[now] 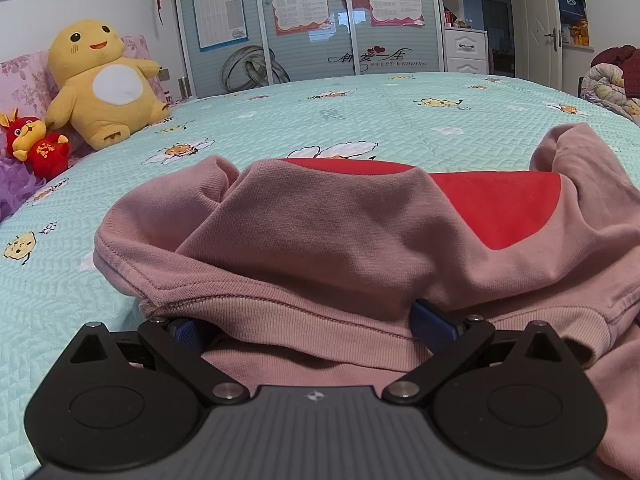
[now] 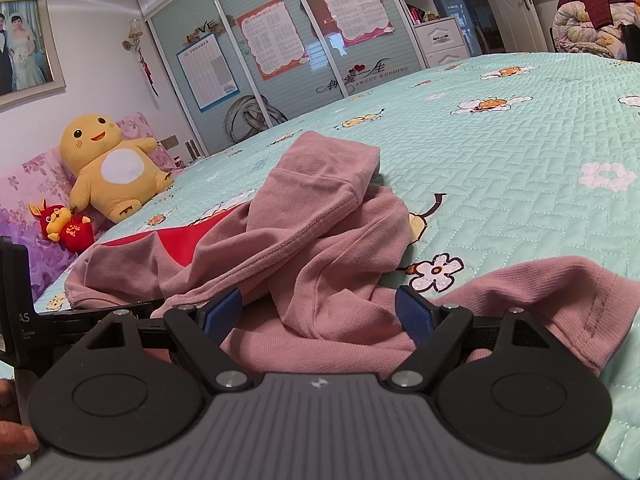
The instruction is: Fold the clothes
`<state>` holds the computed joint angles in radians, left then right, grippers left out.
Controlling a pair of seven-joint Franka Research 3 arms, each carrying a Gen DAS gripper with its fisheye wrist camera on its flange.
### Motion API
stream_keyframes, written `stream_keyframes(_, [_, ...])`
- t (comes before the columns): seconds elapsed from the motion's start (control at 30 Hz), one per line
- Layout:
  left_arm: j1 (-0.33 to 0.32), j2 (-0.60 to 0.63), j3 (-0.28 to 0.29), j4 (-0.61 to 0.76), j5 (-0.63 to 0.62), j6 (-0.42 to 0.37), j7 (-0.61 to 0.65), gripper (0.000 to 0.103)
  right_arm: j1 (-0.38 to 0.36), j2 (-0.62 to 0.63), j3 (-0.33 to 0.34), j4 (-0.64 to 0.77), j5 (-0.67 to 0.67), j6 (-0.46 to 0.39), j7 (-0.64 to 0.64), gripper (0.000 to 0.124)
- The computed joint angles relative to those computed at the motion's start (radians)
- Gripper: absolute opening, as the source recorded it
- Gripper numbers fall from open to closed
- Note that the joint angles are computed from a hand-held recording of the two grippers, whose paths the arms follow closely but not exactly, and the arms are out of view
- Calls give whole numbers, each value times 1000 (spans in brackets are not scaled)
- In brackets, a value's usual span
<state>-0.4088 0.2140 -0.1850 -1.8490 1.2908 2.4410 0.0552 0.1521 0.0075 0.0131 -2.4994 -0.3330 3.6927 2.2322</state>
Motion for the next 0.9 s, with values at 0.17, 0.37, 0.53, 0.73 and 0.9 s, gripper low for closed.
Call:
stream_keyframes(0.17, [-1,4,1,3,2,1,-1,103,0,0,1,0,-1,3,4,83])
stream_keyframes(0.37, [-1,4,3,3,2,2,0,103,0,0,1,0,1,1,2,83])
stream_keyframes(0.53, [1,4,3,3,2,4,1,103,1,-1,1,1,3,-4,0,83])
stream_keyframes(0.73, [1,4,4,2,2,5,2,103,0,-1,0,2,-6,-3,8,83])
stream_keyframes(0.9, [1,4,4,2,3,6,2,103,1,-2,1,3,-4,-5,7,83])
